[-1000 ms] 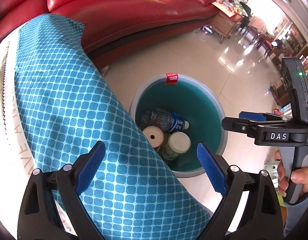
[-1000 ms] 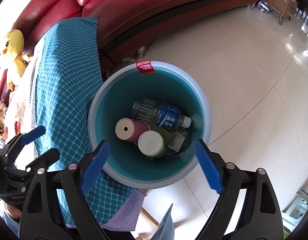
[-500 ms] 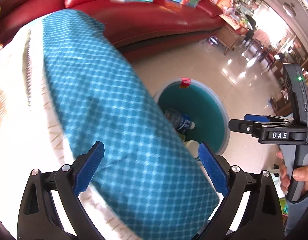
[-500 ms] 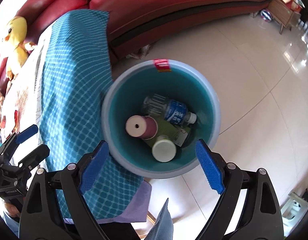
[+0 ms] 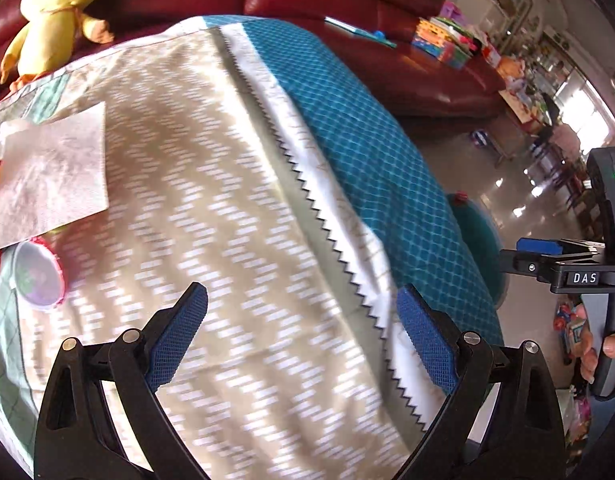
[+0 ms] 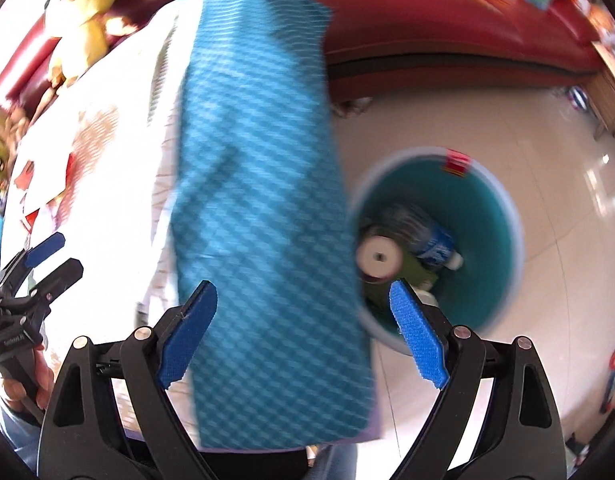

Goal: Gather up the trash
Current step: 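Move both grippers back over the table, then grasp the white tissue and orange ball with the right gripper while the left grasps the red snack bag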

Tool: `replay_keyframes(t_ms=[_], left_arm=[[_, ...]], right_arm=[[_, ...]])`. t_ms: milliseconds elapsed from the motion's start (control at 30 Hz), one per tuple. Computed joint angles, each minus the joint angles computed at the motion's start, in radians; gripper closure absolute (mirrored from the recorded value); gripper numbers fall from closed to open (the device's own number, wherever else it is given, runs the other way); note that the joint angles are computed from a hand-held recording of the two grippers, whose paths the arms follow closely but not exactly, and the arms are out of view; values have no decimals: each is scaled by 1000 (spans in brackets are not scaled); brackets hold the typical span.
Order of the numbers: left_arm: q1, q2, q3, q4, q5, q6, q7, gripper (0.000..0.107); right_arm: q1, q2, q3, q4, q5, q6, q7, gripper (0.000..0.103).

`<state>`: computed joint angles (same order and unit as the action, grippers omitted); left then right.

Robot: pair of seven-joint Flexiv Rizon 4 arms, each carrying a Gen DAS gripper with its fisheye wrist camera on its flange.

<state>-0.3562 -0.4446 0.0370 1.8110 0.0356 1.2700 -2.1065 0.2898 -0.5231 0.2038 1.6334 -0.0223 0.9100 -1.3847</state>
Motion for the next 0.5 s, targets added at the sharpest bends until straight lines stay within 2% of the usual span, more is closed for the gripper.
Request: replay_keyframes(t_ms=[200, 367, 500], left_arm=[[49, 125, 57, 179, 30, 60, -38, 11], [99, 224, 105, 297, 99, 84, -98, 11], [152, 305, 135, 350, 194, 54, -138, 11]], right_arm=[[92, -58, 19, -104, -45, -60, 10, 19], [174, -122, 31, -223, -74, -119, 7, 19], [239, -186, 33, -336, -91, -183, -4, 19]])
